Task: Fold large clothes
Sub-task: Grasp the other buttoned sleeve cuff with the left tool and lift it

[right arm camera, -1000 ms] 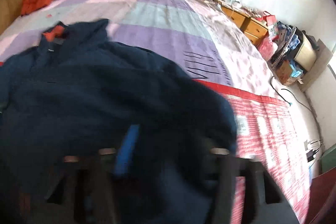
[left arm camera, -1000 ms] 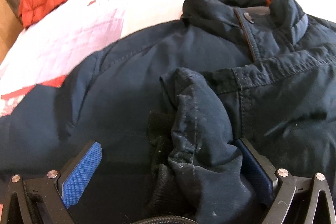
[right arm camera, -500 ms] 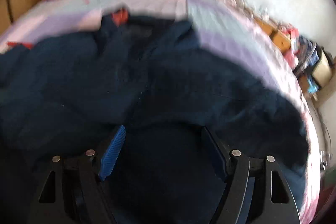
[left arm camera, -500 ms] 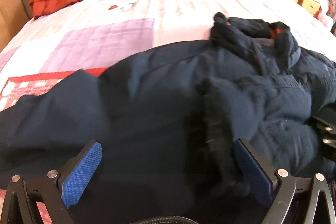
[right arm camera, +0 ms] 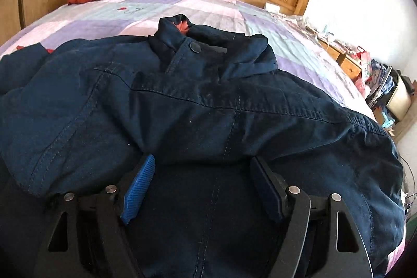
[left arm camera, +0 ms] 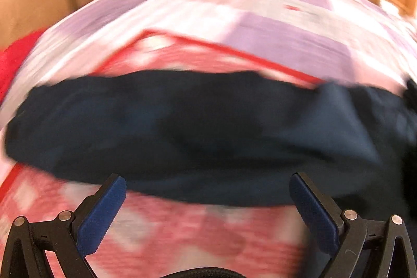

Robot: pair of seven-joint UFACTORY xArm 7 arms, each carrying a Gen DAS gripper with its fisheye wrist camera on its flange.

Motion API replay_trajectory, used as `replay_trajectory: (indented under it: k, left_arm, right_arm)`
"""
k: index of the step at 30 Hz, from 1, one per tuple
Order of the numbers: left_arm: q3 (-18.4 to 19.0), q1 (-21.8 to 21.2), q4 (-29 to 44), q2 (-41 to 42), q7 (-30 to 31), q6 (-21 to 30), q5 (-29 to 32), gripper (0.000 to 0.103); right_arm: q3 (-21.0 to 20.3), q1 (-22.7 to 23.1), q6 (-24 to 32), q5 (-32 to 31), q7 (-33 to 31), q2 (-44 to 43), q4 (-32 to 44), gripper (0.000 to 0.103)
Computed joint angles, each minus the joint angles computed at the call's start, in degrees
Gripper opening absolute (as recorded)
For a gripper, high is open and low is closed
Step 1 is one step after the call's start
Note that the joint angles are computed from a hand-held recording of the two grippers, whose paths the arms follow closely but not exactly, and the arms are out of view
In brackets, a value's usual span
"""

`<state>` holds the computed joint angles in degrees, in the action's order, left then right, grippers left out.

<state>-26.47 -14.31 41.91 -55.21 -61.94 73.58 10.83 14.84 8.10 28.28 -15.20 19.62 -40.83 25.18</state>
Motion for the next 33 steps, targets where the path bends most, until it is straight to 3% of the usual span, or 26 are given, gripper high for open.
replay_trajectory:
  k: [6, 13, 18, 22, 25, 27, 28, 29, 33]
  left_arm:
    - [9.89, 4.24, -9.91, -17.64, 0.25, 8.63, 0.89, 0.103]
    - [18.66, 13.08, -19.2, -33.94, -0.07, 12.59, -1.42, 0.103]
    - [22.62, 17.39, -24.79, -38.25, 0.18, 6.84, -5.38, 0.103]
    - [23.55, 18.79, -26.95, -32.37, 1.6, -4.4, -8.18, 0.101]
    - [24.14, 19.72, -26.58, -25.92, 3.13, -10.82, -9.31, 0.092]
    - [24.36, 20.86, -26.24, -24.35, 3.42, -13.28, -9.72, 0.073]
    - [24.51, 21.03, -25.98, -24.02, 3.94, -14.0, -9.86, 0.046]
    - [24.6, 20.84, -25.6, -23.73, 4.72, -14.84, -10.06, 0.037]
    - [19.65, 19.39, -19.1, -19.5, 9.8, -14.14, -6.69, 0.027]
  right_arm:
    - [1.44, -0.76, -0.32, -1.21, 1.34, 0.45, 0.11, 0.079]
    - [2.42, -1.81, -1.12, -3.3, 3.23, 2.39, 1.03, 0.079]
    - [2.35, -1.71, -1.11, -4.07, 3.82, 2.65, 1.16, 0.079]
    - [2.13, -1.51, -1.06, -4.28, 3.96, 2.72, 1.2, 0.079]
    - [1.99, -1.37, -1.04, -4.3, 4.02, 2.71, 1.18, 0.079]
    - [2.02, -1.36, -1.0, -4.39, 4.08, 2.69, 1.19, 0.079]
    - [1.93, -1.39, -1.17, -4.41, 4.07, 2.75, 1.15, 0.079]
    - [1.91, -1.34, -1.14, -4.38, 4.08, 2.76, 1.17, 0.079]
    - [1.88, -1.32, -1.14, -4.41, 4.1, 2.8, 1.18, 0.079]
